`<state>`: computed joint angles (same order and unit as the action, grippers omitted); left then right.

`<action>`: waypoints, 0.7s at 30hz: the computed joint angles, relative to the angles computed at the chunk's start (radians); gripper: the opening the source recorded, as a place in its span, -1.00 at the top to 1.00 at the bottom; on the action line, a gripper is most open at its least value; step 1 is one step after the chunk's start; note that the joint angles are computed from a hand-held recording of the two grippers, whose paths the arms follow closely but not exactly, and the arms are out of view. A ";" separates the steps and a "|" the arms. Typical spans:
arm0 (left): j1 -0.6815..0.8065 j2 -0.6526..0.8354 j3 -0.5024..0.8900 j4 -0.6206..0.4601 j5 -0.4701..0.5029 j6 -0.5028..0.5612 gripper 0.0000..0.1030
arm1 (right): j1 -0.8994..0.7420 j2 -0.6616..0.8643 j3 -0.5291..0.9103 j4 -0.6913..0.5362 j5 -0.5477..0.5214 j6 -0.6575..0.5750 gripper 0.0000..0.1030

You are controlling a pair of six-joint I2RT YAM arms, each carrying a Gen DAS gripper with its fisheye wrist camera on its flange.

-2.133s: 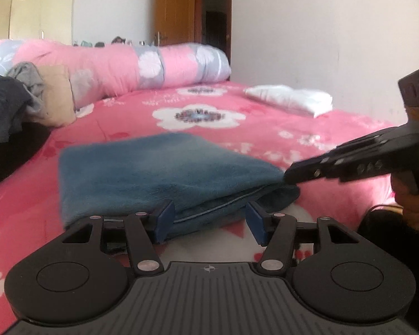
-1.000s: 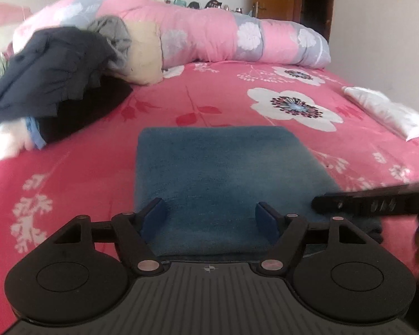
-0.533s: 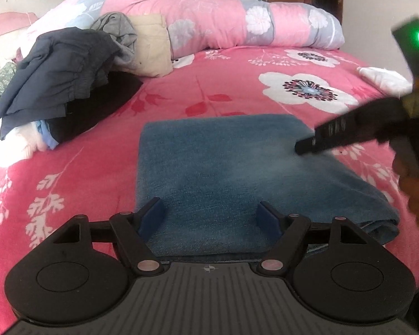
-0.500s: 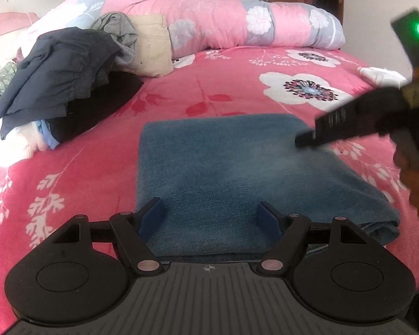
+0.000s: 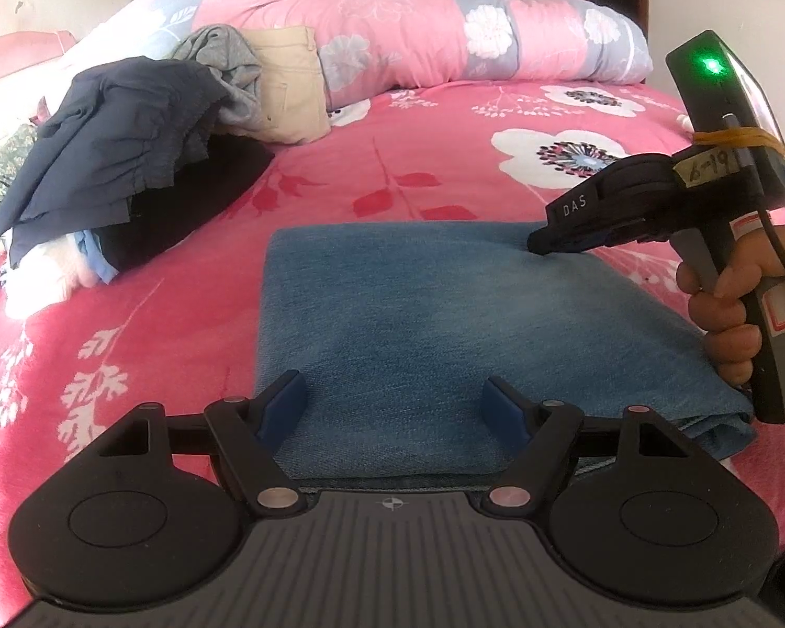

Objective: Fold clothes
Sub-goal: 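Smooth the folded jeans flat with the right gripper while the left gripper hovers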

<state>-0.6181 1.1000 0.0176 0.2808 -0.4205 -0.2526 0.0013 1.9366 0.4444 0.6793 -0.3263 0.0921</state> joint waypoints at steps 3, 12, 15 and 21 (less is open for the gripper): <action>-0.004 0.006 0.008 -0.008 -0.005 -0.005 -0.46 | 0.005 0.000 -0.002 0.003 0.006 -0.004 0.58; -0.026 0.015 0.020 -0.028 -0.029 -0.019 -0.46 | 0.007 0.011 -0.011 0.033 0.007 -0.018 0.58; -0.028 0.015 0.021 -0.032 -0.032 -0.019 -0.46 | 0.009 0.015 -0.016 0.046 0.009 -0.020 0.58; -0.042 0.024 0.027 -0.038 -0.048 -0.027 -0.46 | 0.003 0.034 -0.030 0.094 0.000 -0.028 0.58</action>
<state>-0.6600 1.1243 0.0444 0.2430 -0.4689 -0.2793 0.0040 1.9708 0.4142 0.7731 -0.3259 0.0645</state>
